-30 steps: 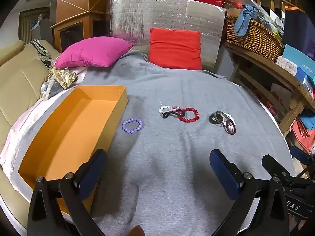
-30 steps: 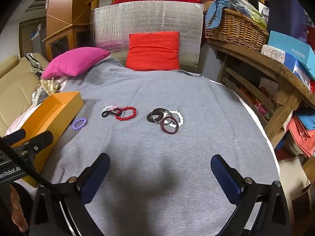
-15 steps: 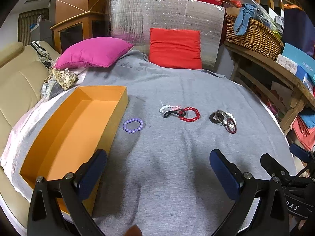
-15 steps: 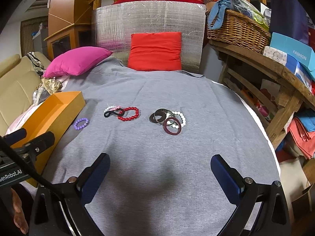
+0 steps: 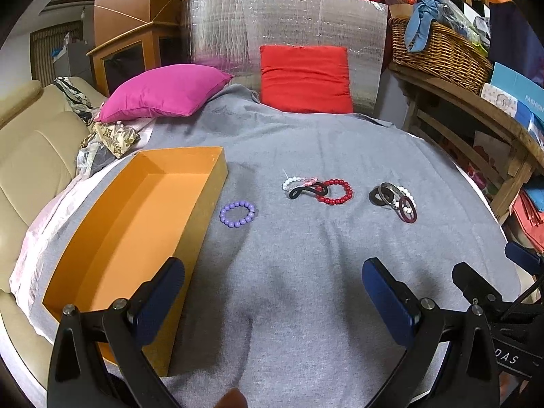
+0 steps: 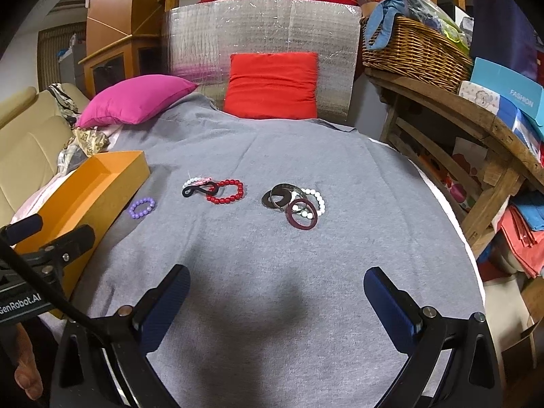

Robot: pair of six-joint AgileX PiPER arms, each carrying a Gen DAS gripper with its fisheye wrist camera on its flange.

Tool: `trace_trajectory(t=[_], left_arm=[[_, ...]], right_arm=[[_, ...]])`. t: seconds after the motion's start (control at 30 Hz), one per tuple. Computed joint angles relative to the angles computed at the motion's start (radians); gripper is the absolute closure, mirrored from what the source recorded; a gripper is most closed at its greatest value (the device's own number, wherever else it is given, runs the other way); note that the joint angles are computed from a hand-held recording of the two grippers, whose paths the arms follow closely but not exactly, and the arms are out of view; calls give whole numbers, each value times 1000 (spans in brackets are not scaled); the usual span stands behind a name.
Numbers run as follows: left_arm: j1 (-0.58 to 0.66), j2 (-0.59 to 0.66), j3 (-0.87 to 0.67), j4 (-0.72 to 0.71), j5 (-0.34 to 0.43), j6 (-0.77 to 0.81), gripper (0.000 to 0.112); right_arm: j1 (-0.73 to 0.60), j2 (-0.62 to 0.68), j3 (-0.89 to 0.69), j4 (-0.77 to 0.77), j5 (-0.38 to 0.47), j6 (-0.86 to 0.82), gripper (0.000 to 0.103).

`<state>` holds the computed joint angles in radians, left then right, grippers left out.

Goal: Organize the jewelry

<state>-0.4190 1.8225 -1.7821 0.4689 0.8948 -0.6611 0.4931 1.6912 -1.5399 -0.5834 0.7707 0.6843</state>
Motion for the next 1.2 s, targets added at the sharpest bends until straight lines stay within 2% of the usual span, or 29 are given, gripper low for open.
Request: trace_trajectory(t=[0.2, 0.3, 1.2], left_arm=[[27, -7, 0, -55, -3, 17, 9], [17, -8, 7, -17, 0, -24, 9], [21, -7, 3, -25, 8, -13, 9]], right_arm=[[5, 5, -3, -4, 4, 3, 0], [8, 7, -6, -5, 6, 3, 0], [7, 8, -12, -3, 16, 2, 0]])
